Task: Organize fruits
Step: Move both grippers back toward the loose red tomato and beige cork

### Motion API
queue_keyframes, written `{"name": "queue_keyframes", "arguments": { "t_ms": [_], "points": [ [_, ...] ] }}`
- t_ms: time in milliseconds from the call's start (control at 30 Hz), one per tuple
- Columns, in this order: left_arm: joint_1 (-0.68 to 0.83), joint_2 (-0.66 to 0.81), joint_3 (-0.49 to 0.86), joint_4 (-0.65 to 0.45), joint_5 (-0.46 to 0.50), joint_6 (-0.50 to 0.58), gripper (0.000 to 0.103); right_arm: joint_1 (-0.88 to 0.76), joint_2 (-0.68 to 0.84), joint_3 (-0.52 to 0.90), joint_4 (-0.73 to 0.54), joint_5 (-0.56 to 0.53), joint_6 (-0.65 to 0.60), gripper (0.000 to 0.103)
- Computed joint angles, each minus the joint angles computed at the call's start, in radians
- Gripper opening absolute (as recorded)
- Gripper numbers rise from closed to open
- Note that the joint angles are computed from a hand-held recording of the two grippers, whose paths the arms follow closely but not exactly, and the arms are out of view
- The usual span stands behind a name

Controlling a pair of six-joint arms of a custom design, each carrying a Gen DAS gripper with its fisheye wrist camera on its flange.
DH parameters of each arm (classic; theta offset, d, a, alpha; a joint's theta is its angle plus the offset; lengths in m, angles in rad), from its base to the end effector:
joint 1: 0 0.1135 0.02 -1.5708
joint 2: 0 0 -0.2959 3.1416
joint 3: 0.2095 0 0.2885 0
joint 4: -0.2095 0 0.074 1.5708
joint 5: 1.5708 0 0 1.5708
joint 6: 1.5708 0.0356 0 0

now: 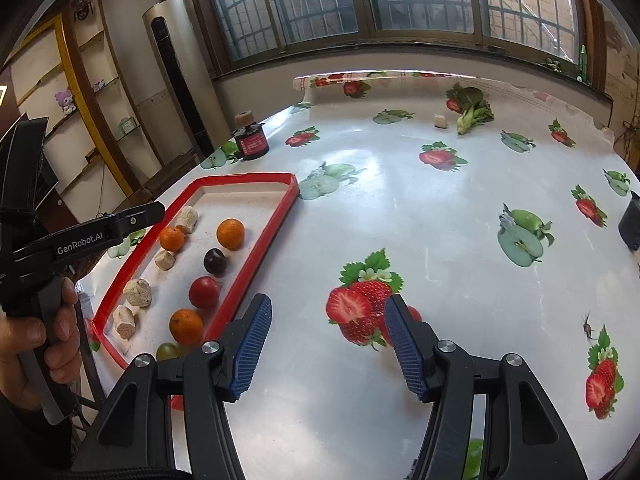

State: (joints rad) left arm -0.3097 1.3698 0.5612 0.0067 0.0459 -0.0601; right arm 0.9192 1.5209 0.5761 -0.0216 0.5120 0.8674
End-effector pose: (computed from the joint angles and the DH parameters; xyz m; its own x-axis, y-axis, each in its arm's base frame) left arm 0.2618 -0.0855 0.1620 -0.7034 0.1621 -0.6921 0.2931 0.9531 -0.0747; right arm 0.1830 0.2112 0.1291 -0.7226 0.1489 -0.6750 0.0415 0.9841 0.1726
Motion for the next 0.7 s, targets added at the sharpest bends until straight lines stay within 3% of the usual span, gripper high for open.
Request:
{"name": "queue_keyframes", "arguments": {
  "t_ms": [400,700],
  "points": [
    [-0.159,-0.005,0.000,-0.022,-0.039,-0.037,0.057,0.039,-0.124,-0.133,-0.064,0.055,0.136,0.061],
    [-0.302,0.051,0.022,-0.019,-0.085,-0.077,0.061,0.069,-0.102,-0.198,-0.066,0.063,0.220,0.061]
  ]
}}
